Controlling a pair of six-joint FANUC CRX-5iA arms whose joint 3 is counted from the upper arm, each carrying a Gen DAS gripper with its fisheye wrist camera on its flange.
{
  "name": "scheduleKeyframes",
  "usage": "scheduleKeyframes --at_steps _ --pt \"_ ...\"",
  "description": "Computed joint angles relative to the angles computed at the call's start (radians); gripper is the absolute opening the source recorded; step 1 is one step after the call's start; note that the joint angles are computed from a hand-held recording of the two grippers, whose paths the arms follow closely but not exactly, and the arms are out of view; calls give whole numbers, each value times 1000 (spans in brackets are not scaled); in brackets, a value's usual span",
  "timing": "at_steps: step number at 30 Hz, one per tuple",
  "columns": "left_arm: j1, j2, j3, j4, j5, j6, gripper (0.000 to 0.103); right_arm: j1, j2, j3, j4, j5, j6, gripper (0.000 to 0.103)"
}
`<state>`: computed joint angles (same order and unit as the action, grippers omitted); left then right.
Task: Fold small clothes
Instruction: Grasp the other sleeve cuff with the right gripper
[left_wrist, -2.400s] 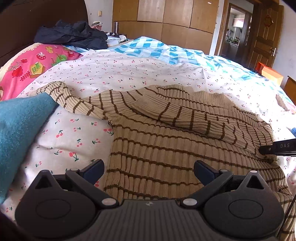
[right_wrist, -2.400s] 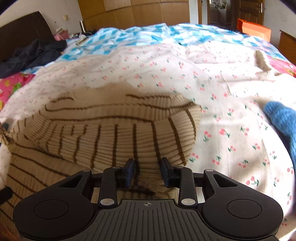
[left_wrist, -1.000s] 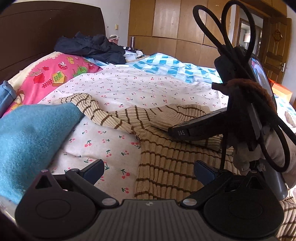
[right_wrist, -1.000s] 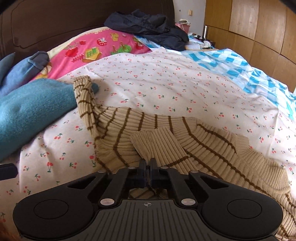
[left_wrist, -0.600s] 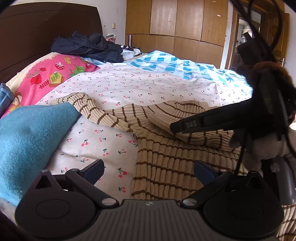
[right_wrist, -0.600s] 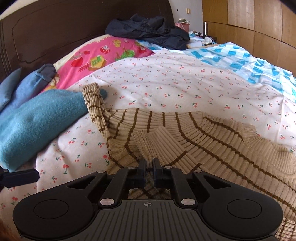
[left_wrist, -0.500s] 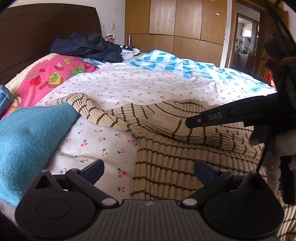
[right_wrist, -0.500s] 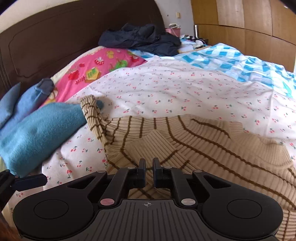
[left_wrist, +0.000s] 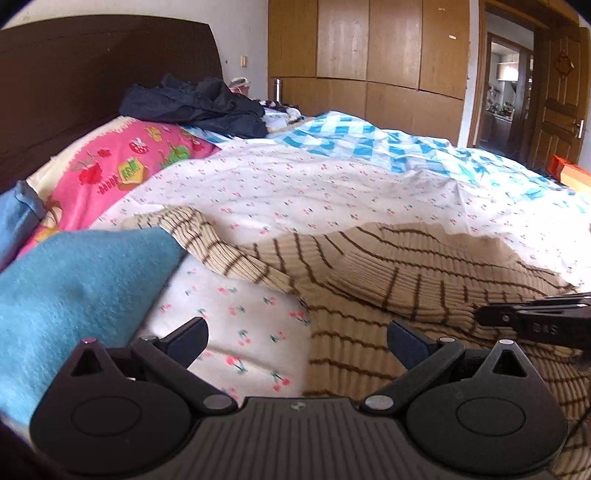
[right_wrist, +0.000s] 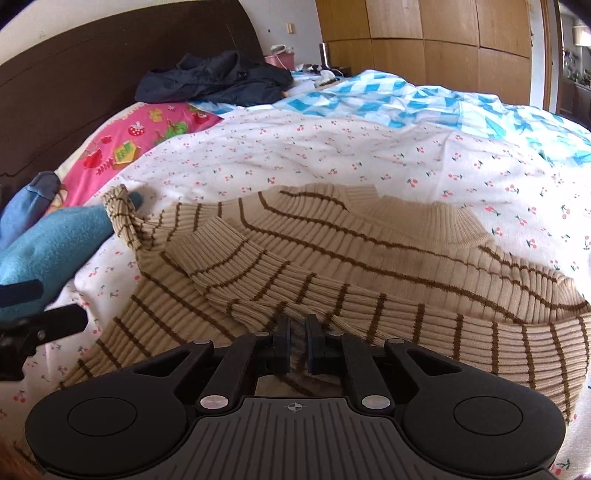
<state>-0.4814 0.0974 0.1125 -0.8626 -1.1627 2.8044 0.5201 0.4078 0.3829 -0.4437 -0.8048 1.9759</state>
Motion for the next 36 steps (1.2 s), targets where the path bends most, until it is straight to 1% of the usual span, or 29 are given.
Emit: scheduleKeyframes --at_steps 2,5,7,9,10,11,13,15,18,20,22,26,28,30,32,34,36 --pt "26 1 12 -7 -29 -8 103 -6 -6 6 -45 -6 26 11" --pt "84 -12 2 23 -4 20 103 -12 -3 26 -94 -34 41 11" --pt "114 -12 2 25 10 33 103 -6 2 38 -96 -45 41 11" --pt "146 1 16 40 6 30 103 0 5 45 -96 -51 43 11" --pt "161 8 27 54 -2 32 99 1 8 53 -98 -59 40 11" --pt "168 13 30 60 -4 56 99 -3 18 73 -112 -79 37 11" --pt "170 10 14 68 20 113 99 -5 44 123 -125 -115 19 11" --pt "180 22 10 105 45 126 99 -1 74 179 -125 -134 13 11" --pt "172 48 27 118 56 132 98 19 115 256 -99 -146 6 11" --pt "163 61 40 99 46 131 98 25 140 314 -103 -174 11 11" --pt "177 57 39 92 44 131 97 37 153 348 -90 -186 20 11" --pt "216 35 28 74 17 190 97 50 171 387 -100 -206 38 11" --pt "217 30 15 69 20 227 94 62 206 448 -96 -242 27 11" --pt "210 35 11 61 26 246 94 79 265 551 -90 -300 22 12" --pt "213 47 21 53 34 238 94 101 330 666 -73 -356 12 12" --pt "213 70 50 25 4 219 94 121 396 783 -58 -414 -11 12" --pt "227 90 76 8 -22 194 94 131 421 829 -54 -425 -35 12"
